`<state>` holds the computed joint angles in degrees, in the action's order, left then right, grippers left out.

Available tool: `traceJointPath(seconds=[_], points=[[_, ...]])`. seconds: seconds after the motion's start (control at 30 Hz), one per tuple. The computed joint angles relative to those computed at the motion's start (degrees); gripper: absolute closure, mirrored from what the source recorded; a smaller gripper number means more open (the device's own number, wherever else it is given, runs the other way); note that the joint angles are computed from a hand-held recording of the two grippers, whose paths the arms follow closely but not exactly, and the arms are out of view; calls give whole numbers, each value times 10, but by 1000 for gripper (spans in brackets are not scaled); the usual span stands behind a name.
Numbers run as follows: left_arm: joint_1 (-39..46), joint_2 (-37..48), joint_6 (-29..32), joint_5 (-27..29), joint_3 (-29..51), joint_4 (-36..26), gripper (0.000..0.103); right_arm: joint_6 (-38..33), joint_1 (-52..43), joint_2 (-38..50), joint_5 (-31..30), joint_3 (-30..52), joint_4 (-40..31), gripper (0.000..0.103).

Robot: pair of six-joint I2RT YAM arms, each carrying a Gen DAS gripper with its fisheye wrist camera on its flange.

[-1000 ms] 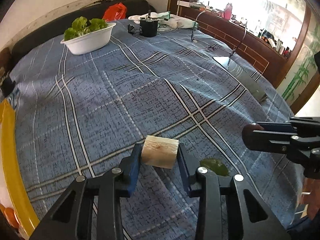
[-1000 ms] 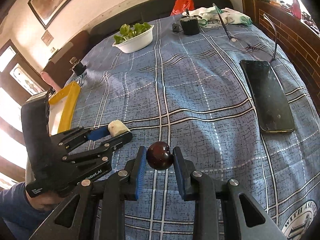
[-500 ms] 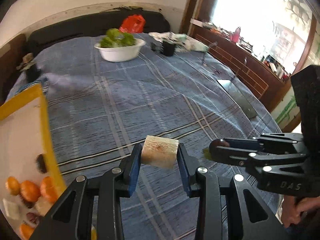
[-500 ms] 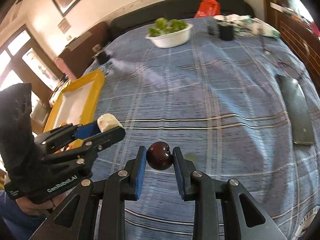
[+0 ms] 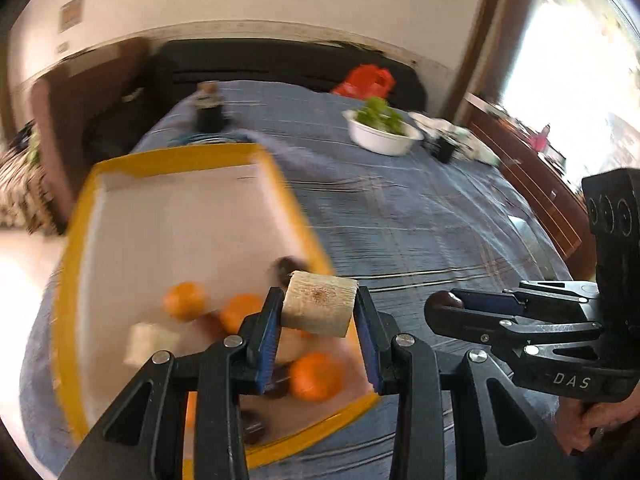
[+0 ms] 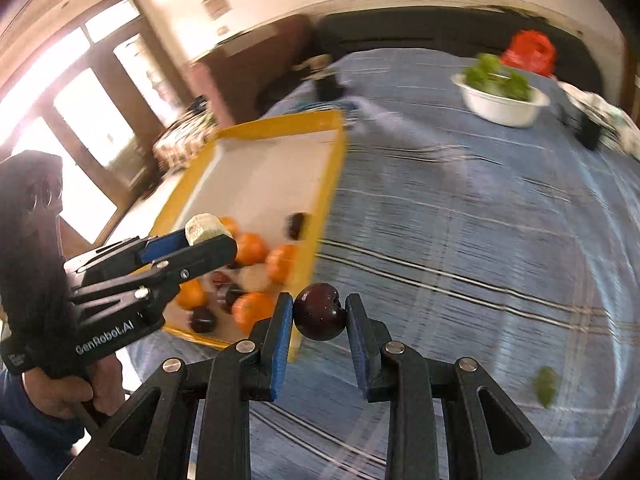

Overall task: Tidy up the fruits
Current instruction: 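Carry the bread piece and plum over the tray with both tools, then open both tools to release the bread piece and plum into the tray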

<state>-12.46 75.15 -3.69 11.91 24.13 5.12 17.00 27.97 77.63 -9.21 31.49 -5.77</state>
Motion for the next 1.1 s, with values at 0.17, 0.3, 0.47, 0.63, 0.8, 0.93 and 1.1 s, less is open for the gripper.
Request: traceJointPath(seconds=[0.17, 0.3, 0.47, 0.63, 0.8, 0.93, 1.1], points=[[127, -44, 53, 39, -38, -25, 68, 17, 74, 74, 15, 49, 25, 73], [198, -34, 96, 63, -52, -30, 68, 26, 104, 126, 20, 91, 35, 73], [242, -14, 146, 79, -58, -25, 68, 31, 133, 197, 17, 155, 36, 73], [263, 9, 186, 91, -57, -20, 68, 36, 150, 251, 28, 205, 29, 73], [252, 38, 210, 89, -50, -6, 68, 31, 156, 290, 37, 242, 22, 73], [239, 57, 220, 80, -52, 10, 68, 28, 160, 312, 38, 262, 17, 73], [244, 78, 233, 81, -45, 18, 68, 27, 161, 338, 34, 282, 13, 73]])
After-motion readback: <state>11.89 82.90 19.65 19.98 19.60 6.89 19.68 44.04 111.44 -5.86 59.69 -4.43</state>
